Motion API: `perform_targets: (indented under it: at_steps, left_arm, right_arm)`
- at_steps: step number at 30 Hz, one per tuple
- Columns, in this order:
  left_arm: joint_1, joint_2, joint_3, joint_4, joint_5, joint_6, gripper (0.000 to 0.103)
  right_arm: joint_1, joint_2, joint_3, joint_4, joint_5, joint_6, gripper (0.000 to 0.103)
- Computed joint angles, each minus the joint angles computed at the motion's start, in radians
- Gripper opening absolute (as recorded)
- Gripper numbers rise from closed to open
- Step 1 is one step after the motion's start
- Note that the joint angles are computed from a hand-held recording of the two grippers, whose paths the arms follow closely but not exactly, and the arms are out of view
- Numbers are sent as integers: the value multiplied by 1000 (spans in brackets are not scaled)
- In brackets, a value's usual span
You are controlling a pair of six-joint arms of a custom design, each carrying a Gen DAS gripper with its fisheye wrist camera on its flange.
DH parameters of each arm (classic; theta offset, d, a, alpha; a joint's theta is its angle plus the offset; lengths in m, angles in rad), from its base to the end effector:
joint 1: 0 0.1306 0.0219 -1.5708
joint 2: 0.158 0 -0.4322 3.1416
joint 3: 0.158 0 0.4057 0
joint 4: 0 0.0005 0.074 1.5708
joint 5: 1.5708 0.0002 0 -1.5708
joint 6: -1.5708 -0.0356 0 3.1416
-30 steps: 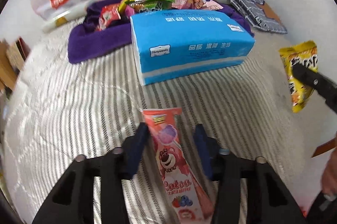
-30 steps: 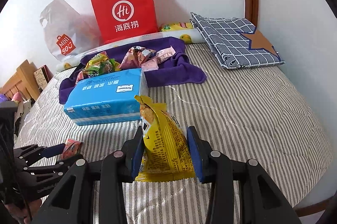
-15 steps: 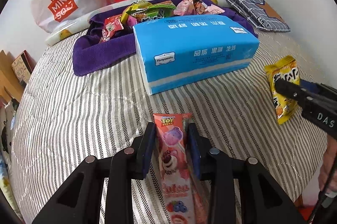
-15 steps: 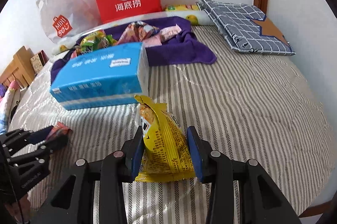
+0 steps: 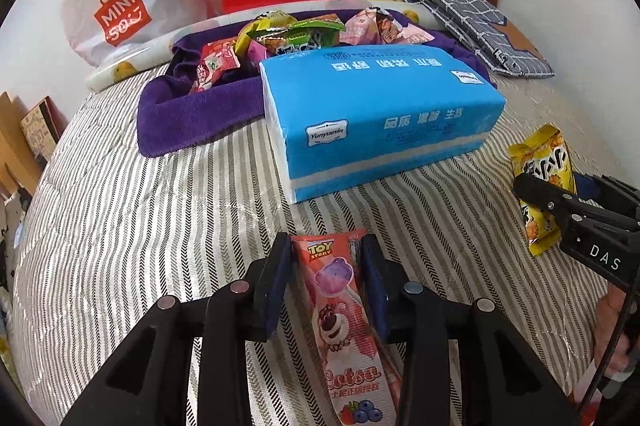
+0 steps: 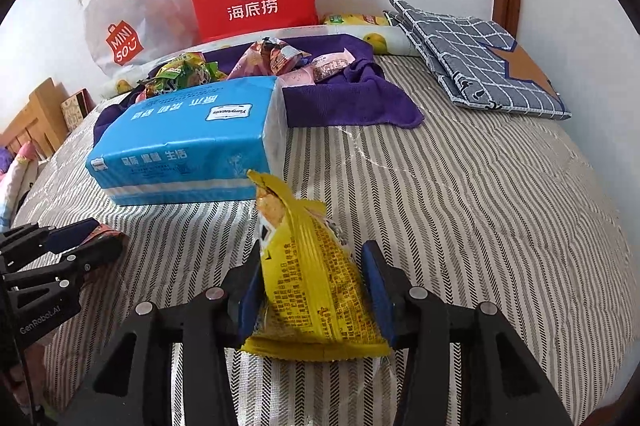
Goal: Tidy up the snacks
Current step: 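Carry the pink packet and yellow bag over the purple towel with both grippers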
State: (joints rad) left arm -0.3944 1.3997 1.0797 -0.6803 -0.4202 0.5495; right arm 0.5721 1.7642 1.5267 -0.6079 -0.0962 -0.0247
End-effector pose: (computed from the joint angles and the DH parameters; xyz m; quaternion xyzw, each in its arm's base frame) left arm 0.4289 -0.1633 0.3454 -0.1312 0.9311 0.0531 0.3361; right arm 0.5344 0.3476 0.3589 -0.2688 0.8945 0.1471 0.3255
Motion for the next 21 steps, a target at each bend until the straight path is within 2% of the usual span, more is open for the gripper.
perform_targets:
  at_steps: [7,10,17,21]
  left_arm:
    - [2,0,-6,20,-3,-11,37]
    - [7,-3,-4,14,15,-24,36]
    - [41,-50,-24,22,128,1,36]
    - [44,-75,-26,24,158,-4,36]
  right_arm:
    - [-4,10,18,-29,-20,-3,48]
    - [-5,9,16,-24,-27,-2,44]
    - [0,-2,24,-35,-5,-7,40]
    - [0,-17,35,-29,-19,-12,39]
